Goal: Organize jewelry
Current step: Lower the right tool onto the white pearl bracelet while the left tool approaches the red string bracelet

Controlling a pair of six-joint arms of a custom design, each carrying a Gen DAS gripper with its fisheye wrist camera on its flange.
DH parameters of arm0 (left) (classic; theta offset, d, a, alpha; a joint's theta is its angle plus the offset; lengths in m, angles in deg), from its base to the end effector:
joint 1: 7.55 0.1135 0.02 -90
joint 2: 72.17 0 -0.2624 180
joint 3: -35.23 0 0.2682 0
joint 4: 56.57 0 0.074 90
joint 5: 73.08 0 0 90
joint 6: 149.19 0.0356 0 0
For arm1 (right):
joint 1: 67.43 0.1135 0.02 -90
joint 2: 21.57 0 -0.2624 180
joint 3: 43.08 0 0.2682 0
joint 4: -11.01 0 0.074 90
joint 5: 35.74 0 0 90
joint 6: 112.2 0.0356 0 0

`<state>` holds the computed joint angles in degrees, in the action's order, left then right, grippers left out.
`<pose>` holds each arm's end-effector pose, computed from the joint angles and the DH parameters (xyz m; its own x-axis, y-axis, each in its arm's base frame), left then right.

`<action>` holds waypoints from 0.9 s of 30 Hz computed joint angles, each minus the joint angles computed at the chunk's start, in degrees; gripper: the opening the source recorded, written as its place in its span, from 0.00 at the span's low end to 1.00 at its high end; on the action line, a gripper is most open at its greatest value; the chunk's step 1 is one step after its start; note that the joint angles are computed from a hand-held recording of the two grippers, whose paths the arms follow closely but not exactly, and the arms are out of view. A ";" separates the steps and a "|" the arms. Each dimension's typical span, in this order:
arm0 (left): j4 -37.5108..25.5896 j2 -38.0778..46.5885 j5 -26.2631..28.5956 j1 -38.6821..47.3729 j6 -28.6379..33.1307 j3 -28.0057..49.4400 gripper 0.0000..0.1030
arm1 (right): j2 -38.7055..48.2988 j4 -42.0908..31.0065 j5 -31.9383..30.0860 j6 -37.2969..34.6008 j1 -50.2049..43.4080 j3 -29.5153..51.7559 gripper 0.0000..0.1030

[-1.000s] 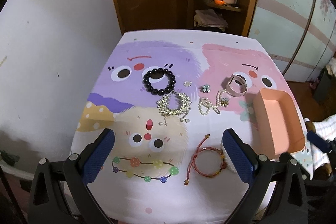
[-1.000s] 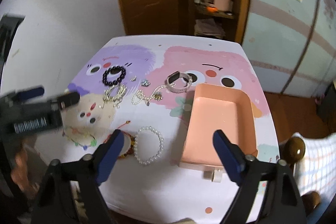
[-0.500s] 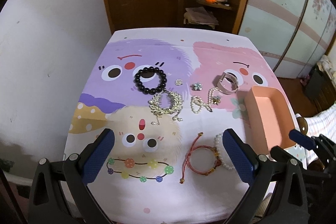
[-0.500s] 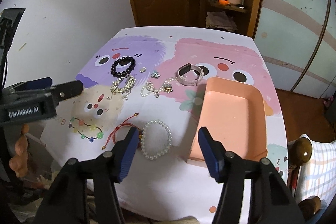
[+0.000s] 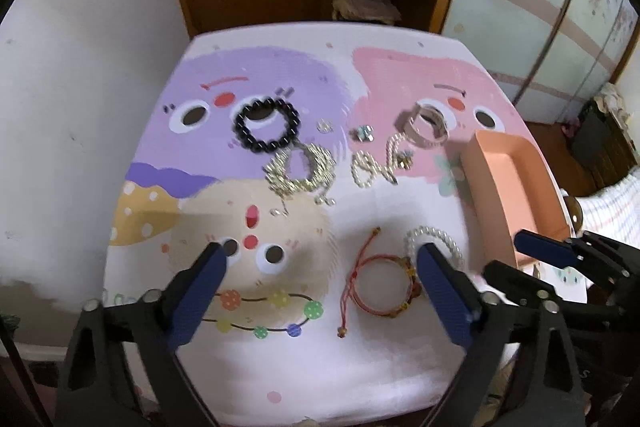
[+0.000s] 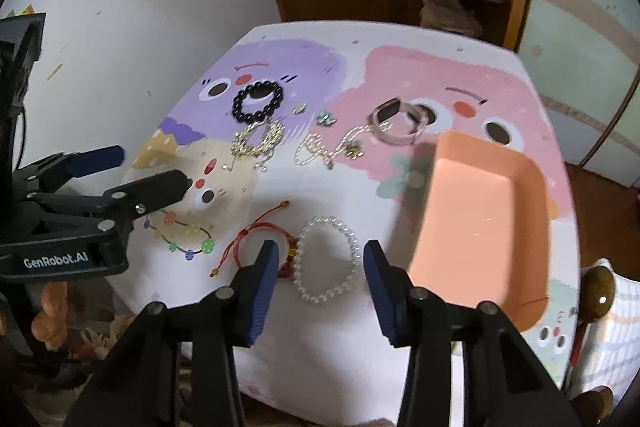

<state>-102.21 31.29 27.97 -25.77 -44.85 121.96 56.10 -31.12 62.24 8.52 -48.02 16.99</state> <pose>0.3668 -0.1279 0.1950 -0.7184 0.4924 -0.4914 0.5875 0.8077 -0.0497 0.2607 0.0866 0.1944 -0.8347 0.2423 -0.4946 0.1899 0.9696 0.1544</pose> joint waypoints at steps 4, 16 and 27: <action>-2.69 5.14 1.14 -0.19 1.35 2.69 0.80 | 3.44 4.50 -7.76 -2.32 -3.16 -1.29 0.36; -6.42 17.72 4.96 2.07 1.83 10.26 0.55 | 12.43 7.03 -10.77 -3.29 -6.92 -0.48 0.29; -10.28 21.57 0.94 -1.17 8.93 14.99 0.55 | 23.17 -1.67 -4.88 -7.49 -6.12 11.05 0.26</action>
